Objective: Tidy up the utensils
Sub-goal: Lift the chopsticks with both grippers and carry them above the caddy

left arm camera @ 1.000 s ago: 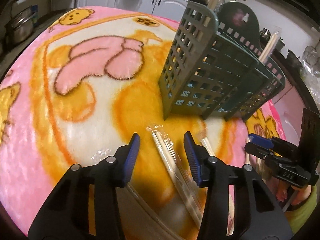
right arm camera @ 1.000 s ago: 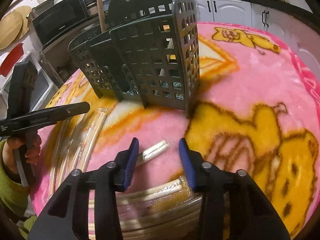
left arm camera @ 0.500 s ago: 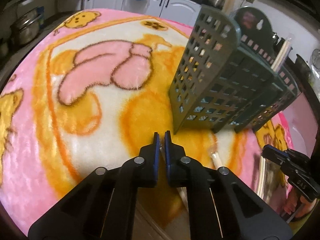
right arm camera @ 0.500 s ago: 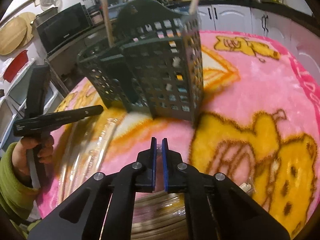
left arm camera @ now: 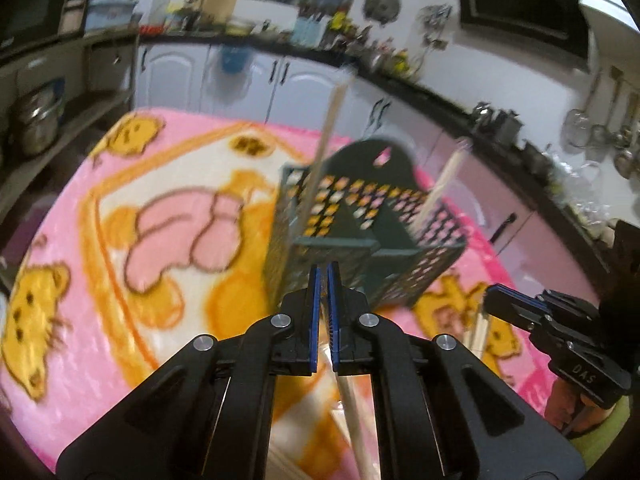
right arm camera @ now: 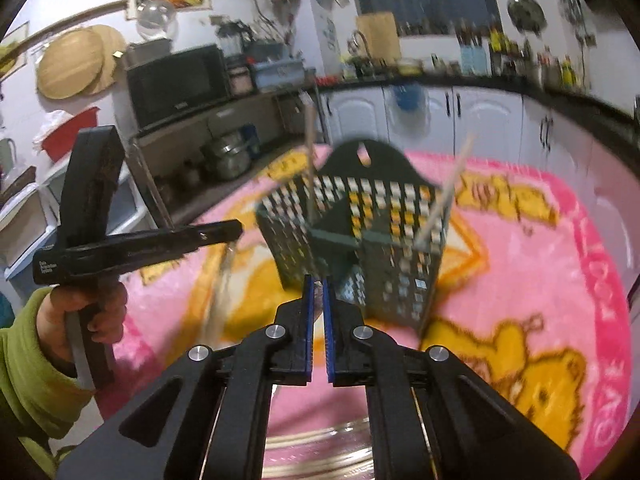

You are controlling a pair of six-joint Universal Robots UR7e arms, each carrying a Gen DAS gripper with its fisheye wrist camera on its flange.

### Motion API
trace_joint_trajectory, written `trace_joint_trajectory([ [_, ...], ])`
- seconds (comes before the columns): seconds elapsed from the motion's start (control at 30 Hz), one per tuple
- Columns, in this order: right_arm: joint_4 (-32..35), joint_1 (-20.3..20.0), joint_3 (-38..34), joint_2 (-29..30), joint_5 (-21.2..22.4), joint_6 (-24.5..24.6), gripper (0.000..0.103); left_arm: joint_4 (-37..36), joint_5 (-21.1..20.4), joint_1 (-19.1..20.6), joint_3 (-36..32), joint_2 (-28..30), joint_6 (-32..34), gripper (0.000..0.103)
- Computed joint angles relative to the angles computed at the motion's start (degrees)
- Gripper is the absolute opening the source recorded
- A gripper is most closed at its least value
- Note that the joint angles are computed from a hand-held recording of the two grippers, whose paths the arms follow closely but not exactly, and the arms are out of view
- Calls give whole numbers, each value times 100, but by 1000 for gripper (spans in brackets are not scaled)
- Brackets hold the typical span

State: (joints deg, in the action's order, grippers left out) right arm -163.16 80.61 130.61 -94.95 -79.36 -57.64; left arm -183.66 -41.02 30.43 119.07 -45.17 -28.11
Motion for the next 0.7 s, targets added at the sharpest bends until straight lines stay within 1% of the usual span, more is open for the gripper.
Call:
trace_joint_trajectory([
  [0.2, -76, 242, 25, -307, 294, -115, 4, -199, 113, -197, -207, -25, 546, 1],
  [0.33, -201, 385, 0, -402, 368, -135, 3, -461, 131, -296, -301, -53, 900, 1],
  [0.7, -506, 516, -176, -443, 658, -59, 3, -818, 114, -443, -667, -43, 1524, 1],
])
